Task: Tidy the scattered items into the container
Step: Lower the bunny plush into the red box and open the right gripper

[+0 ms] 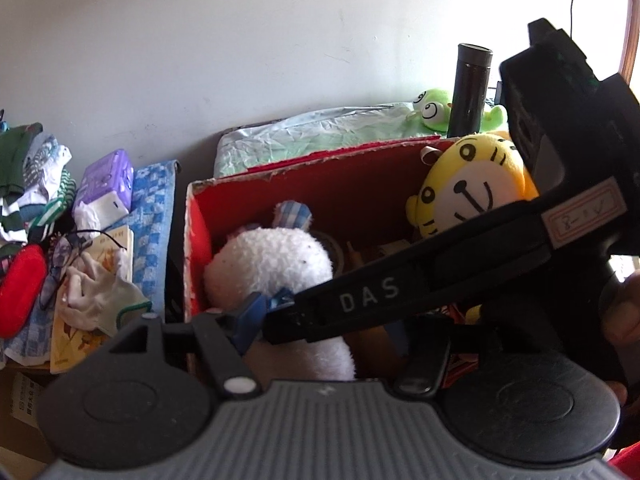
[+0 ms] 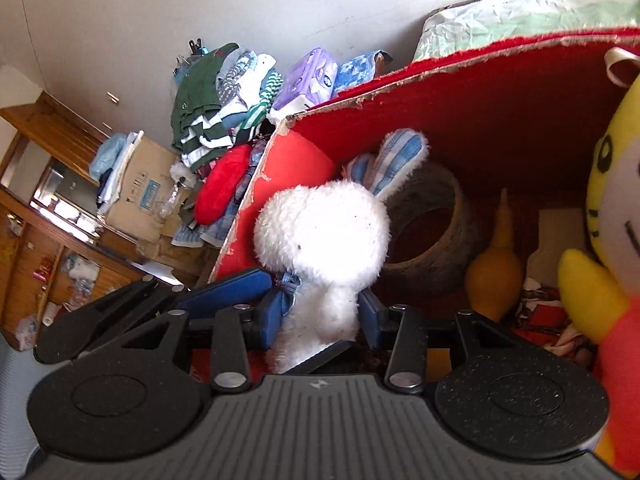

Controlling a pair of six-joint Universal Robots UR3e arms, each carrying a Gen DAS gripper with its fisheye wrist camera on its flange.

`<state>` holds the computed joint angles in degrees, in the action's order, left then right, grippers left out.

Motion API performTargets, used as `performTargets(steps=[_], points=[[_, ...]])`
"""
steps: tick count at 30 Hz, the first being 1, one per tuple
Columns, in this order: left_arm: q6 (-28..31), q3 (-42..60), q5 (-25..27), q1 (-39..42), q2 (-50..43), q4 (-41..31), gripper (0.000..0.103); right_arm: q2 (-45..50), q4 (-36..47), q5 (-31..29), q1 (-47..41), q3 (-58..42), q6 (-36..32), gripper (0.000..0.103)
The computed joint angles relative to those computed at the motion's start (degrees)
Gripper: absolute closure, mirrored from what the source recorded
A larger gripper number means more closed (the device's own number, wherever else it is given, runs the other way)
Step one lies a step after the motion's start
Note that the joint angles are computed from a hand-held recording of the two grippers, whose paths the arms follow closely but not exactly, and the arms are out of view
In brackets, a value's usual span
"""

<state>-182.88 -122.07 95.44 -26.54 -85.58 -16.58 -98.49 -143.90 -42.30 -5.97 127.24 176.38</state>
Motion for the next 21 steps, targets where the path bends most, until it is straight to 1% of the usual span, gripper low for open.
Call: performTargets(steps=[2, 3, 4, 6, 8, 9, 10, 12, 14, 16, 18, 21], points=[[-0.2, 0.2, -1.5, 0.9, 0.1, -1.1, 0.038, -2.3, 2.1, 0.0, -1.4, 0.7, -1.5, 0.054], [-0.3, 0.0, -2.5, 1.6, 0.2, -1.5, 0.038, -3.8, 3.0, 0.8, -2.6, 1.6, -2.1, 0.046], [-0.4, 0.0, -2.8, 1.8, 0.1, -1.9, 0.038, -5.6, 4.6, 2.2, -4.4, 2.6, -3.0, 0.042], [-0.3, 0.2, -2.0, 1.4, -0.5, -2.1, 0.039, -9.1, 8.1, 4.7, -8.1, 4.4, -4.8, 0.042], [0.0, 0.0, -1.6, 1.0, -0.7, -2.0, 0.039, -12.4, 7.7, 4.9, -10.9, 6.6, -3.9, 0.048], [0.2, -0.1, -1.8, 1.0, -0.4, -2.0, 0.039, -13.2, 8.0, 4.2, -11.4, 6.8, -3.7, 0.056], [0.4, -0.2, -2.3, 1.2, -0.1, -2.1, 0.039, -13.0, 8.4, 3.2, -11.3, 6.2, -3.7, 0.067], [0.8, -0.2, -2.7, 1.4, 0.2, -2.5, 0.038, -11.2, 8.1, -0.2, -9.3, 4.3, -2.7, 0.080], [1.0, 0.1, -2.2, 1.1, 0.1, -2.7, 0.038, -9.4, 6.3, -3.6, -6.5, 2.9, -0.9, 0.082], [1.0, 0.3, -2.0, 1.0, 0.2, -2.9, 0.038, -6.9, 6.2, -4.4, -4.4, 1.1, -1.1, 0.088], [1.1, -0.1, -2.6, 1.5, 0.6, -3.0, 0.036, -4.2, 5.7, -4.8, -2.2, -0.8, -1.7, 0.089], [0.6, -0.3, -3.0, 2.0, 0.5, -3.1, 0.036, -1.8, 2.6, -8.4, 1.3, -2.2, -0.9, 0.090]])
